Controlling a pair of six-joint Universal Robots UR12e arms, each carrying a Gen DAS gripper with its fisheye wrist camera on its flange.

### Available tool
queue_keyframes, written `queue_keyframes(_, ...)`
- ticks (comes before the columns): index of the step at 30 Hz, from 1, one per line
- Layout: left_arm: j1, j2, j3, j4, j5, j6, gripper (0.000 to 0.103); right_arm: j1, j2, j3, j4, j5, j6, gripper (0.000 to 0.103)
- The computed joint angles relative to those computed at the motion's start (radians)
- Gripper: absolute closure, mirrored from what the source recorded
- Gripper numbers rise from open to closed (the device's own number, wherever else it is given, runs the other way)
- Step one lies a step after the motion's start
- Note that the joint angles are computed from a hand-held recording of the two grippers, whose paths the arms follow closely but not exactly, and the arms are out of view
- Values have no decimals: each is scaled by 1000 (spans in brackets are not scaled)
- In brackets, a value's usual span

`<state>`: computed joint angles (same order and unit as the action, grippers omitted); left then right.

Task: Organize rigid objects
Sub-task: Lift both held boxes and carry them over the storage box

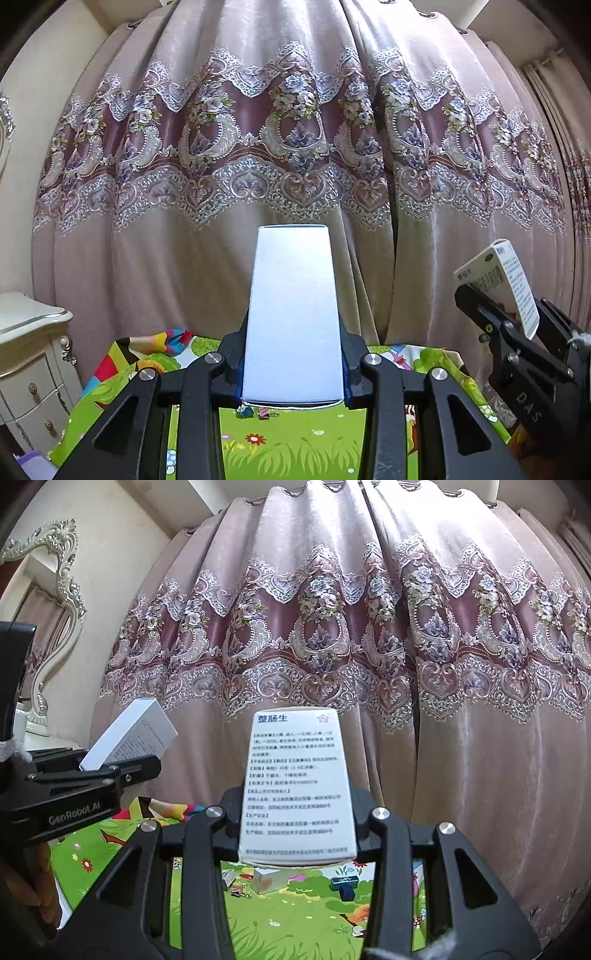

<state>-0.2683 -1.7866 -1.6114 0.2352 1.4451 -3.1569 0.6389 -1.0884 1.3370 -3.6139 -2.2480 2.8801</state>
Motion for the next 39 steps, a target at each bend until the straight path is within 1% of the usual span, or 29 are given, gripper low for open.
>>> queue_keyframes(4, 7, 21, -31, -6, -15, 2, 66, 8, -4, 3, 5, 7, -9, 60)
queue_keyframes(7, 16, 33, -49, -16, -12, 4, 66, 14, -2, -3, 17, 23, -18, 59)
queue_keyframes(13, 46, 65, -94, -62, 13, -20, 66, 21, 0, -8, 78, 92, 2, 59)
queue_keyframes(17, 72, 90, -129, -106, 27, -50, 66, 21, -6, -5, 154, 162, 53, 59)
queue_keyframes(21, 95, 108, -155, -124, 48, -73, 66, 24, -3, -11, 204, 211, 75, 59)
queue_keyframes(26, 129, 138, -194, -164, 60, -103, 66, 23, -2, -23, 298, 304, 116, 59)
queue_keyframes(29, 152, 160, -221, -200, 66, -129, 66, 24, 3, -38, 359, 365, 123, 59)
queue_keyframes(32, 180, 183, -246, -249, 52, -147, 66, 24, 9, -59, 432, 421, 130, 59)
queue_keyframes(35, 210, 209, -276, -294, 40, -167, 66, 21, 16, -83, 512, 499, 146, 59)
queue_keyframes(37, 232, 227, -296, -323, 33, -190, 66, 22, 22, -102, 557, 533, 138, 59)
queue_keyframes(39, 256, 245, -316, -347, 26, -222, 66, 23, 32, -131, 629, 566, 130, 59)
